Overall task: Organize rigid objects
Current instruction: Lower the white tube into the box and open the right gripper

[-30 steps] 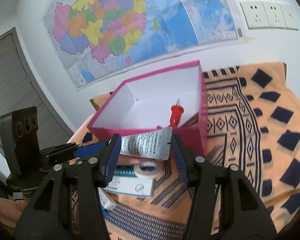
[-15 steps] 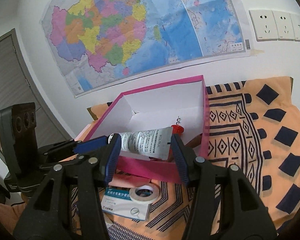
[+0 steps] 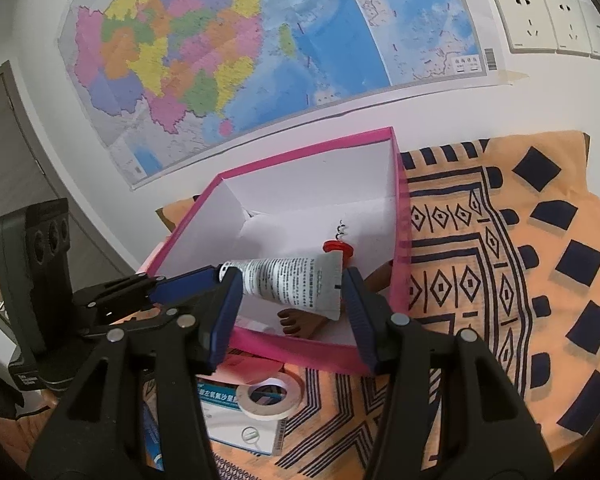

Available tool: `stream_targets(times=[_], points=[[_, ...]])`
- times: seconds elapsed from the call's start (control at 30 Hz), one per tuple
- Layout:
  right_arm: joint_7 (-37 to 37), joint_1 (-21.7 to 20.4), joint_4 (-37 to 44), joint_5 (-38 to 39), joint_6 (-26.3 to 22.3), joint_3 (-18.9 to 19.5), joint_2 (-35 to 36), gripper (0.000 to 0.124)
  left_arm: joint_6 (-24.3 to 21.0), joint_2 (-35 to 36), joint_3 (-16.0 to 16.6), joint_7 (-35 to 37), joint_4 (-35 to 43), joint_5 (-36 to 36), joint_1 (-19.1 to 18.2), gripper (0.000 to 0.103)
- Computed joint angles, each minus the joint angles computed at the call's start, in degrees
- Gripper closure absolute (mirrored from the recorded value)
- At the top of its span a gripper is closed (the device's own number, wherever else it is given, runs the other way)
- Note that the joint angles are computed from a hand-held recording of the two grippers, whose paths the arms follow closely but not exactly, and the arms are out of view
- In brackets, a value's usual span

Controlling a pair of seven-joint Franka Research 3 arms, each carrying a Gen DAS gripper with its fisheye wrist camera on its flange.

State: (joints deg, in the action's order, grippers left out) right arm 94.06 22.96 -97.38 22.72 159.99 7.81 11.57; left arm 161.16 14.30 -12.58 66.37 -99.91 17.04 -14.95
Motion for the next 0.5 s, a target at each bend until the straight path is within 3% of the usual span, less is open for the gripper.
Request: stream_targets(times=[0.27,0.5], points=[[3.93,0.97,1.11,-4.23,-1.67,-1.26,0.96,0.068,-2.74,2.38,-1.20,3.05,2.46,-4.19,0.93,0.072],[4.90,0.70,-0.22,-4.49,-0.19,-1.12,0.23,0.068,-2.57,2.72,-1.18,3.96,2.66,-5.62,0.94,0.072]])
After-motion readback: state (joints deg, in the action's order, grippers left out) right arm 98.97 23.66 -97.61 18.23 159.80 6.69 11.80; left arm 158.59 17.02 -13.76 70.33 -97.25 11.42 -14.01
